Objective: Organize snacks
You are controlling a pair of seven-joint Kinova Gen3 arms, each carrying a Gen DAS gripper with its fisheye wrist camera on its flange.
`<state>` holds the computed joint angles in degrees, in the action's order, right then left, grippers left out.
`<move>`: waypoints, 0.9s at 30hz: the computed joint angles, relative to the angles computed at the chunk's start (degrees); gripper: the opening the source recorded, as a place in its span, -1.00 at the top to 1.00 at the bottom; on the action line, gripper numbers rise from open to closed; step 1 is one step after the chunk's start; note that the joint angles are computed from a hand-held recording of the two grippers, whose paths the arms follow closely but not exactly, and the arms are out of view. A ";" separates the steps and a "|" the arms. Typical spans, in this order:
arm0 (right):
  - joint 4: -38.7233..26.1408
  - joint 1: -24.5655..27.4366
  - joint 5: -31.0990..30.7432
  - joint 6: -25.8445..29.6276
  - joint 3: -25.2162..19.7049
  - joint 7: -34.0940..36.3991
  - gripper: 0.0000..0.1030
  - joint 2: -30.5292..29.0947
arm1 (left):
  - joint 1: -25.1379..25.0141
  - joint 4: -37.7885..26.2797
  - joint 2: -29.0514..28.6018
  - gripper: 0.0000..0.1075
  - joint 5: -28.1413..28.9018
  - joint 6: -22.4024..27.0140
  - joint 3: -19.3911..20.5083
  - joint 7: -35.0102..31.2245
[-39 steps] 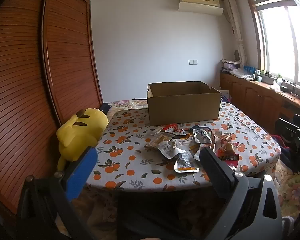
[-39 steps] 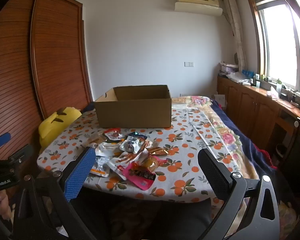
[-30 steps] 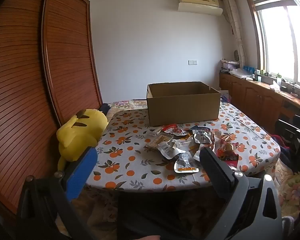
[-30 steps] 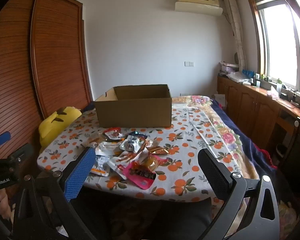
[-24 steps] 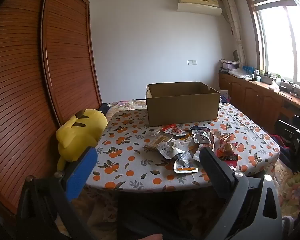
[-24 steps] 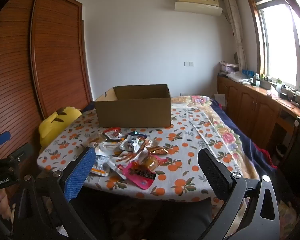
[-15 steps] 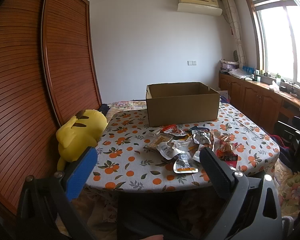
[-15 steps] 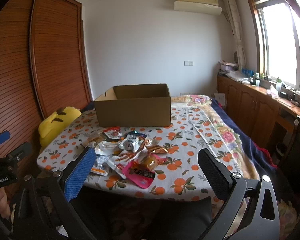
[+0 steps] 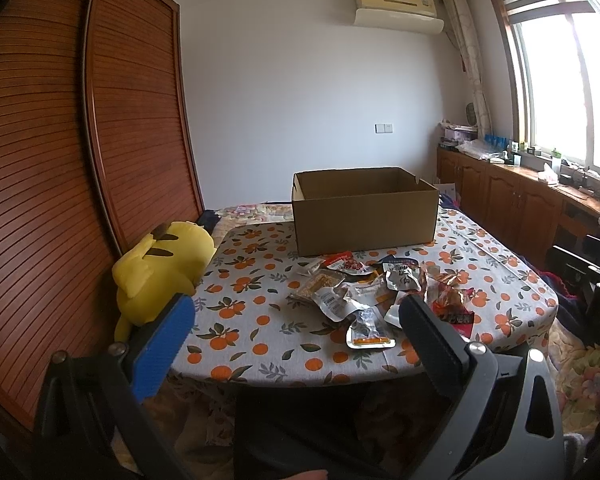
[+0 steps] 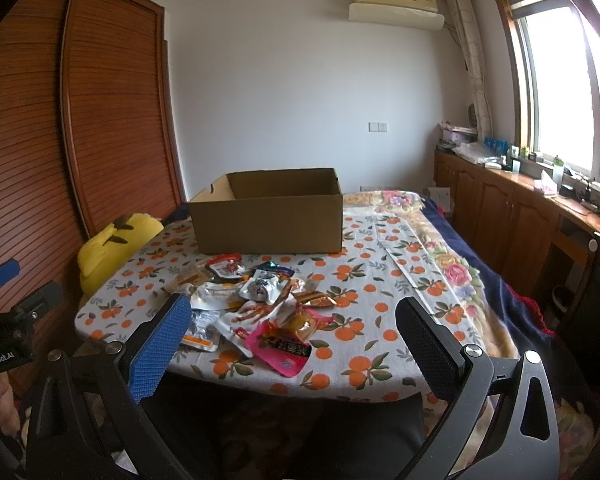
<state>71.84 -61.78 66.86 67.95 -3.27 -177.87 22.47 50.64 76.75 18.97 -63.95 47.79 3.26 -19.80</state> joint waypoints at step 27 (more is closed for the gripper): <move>-0.25 -0.13 0.00 0.26 -0.02 0.12 -1.00 0.01 | 0.09 -1.31 -0.27 -0.91 1.05 0.36 0.01 -1.70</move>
<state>71.59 -61.91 66.85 68.21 -3.29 -177.76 22.49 50.73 75.44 18.71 -62.90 48.15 3.27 -21.50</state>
